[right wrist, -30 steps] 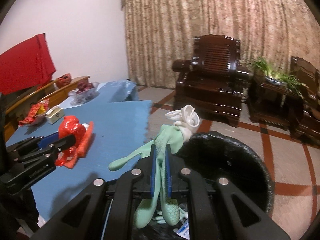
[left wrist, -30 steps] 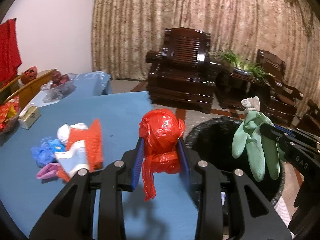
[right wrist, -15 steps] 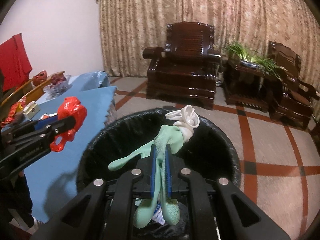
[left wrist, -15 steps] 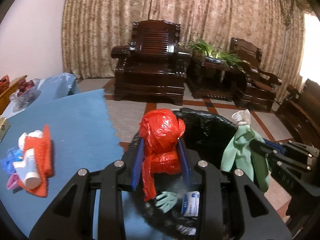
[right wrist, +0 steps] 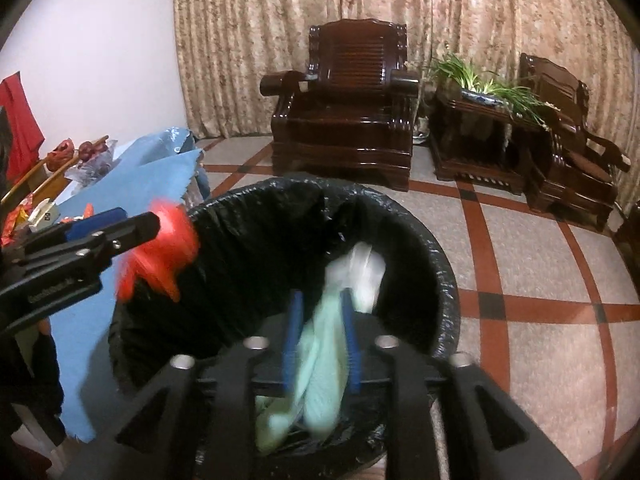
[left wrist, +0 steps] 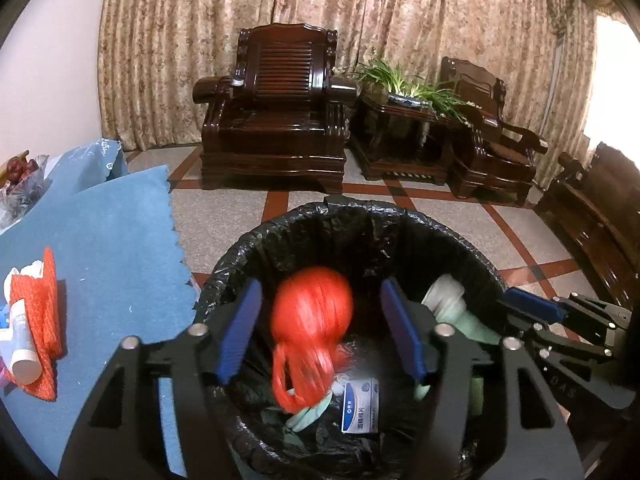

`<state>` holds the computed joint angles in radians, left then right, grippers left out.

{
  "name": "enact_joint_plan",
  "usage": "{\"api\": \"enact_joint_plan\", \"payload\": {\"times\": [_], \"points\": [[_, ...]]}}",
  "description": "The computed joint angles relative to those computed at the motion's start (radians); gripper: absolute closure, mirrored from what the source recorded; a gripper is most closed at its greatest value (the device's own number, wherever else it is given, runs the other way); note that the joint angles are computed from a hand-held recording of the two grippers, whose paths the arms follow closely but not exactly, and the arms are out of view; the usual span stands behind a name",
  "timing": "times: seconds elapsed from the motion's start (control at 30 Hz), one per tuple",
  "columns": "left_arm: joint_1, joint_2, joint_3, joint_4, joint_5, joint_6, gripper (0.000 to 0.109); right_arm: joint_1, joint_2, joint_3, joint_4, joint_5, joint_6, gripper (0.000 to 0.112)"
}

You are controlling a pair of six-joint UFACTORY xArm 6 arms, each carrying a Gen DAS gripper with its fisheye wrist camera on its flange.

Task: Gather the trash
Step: 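Move both open tools back over the table, then grasp the white-and-blue paper cup with the left tool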

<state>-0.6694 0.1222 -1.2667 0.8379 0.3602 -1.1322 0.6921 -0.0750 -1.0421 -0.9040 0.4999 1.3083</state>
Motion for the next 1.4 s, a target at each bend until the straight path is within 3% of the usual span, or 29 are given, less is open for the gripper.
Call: {"api": "enact_joint_plan", "payload": {"times": [0.07,0.13,0.2,0.33,0.63,1.03,1.4], "points": [[0.004,-0.011,0.01,0.008,0.007,-0.008,0.04,-0.002,-0.002,0.002,0.0,0.002,0.007,0.073],[0.01,-0.031,0.028,0.037,0.015,-0.037,0.033,-0.001,-0.009,0.004,-0.023,0.01,0.034,0.058],[0.015,-0.055,0.043,0.074,0.037,-0.069,0.026,0.005,-0.017,0.007,-0.061,0.016,0.071,0.036],[0.031,-0.127,0.095,0.147,0.085,-0.138,0.017,0.021,-0.012,-0.022,-0.112,0.029,0.116,0.017],[0.064,-0.336,0.25,0.214,0.222,-0.227,0.015,0.066,0.082,-0.165,-0.158,0.018,0.109,0.015],[0.103,-0.571,0.431,0.225,0.381,-0.261,0.015,0.128,0.27,-0.383,-0.118,-0.039,0.018,0.015],[0.215,-0.678,0.538,0.196,0.401,-0.241,0.015,0.178,0.472,-0.622,-0.005,-0.082,-0.145,0.015]]}}
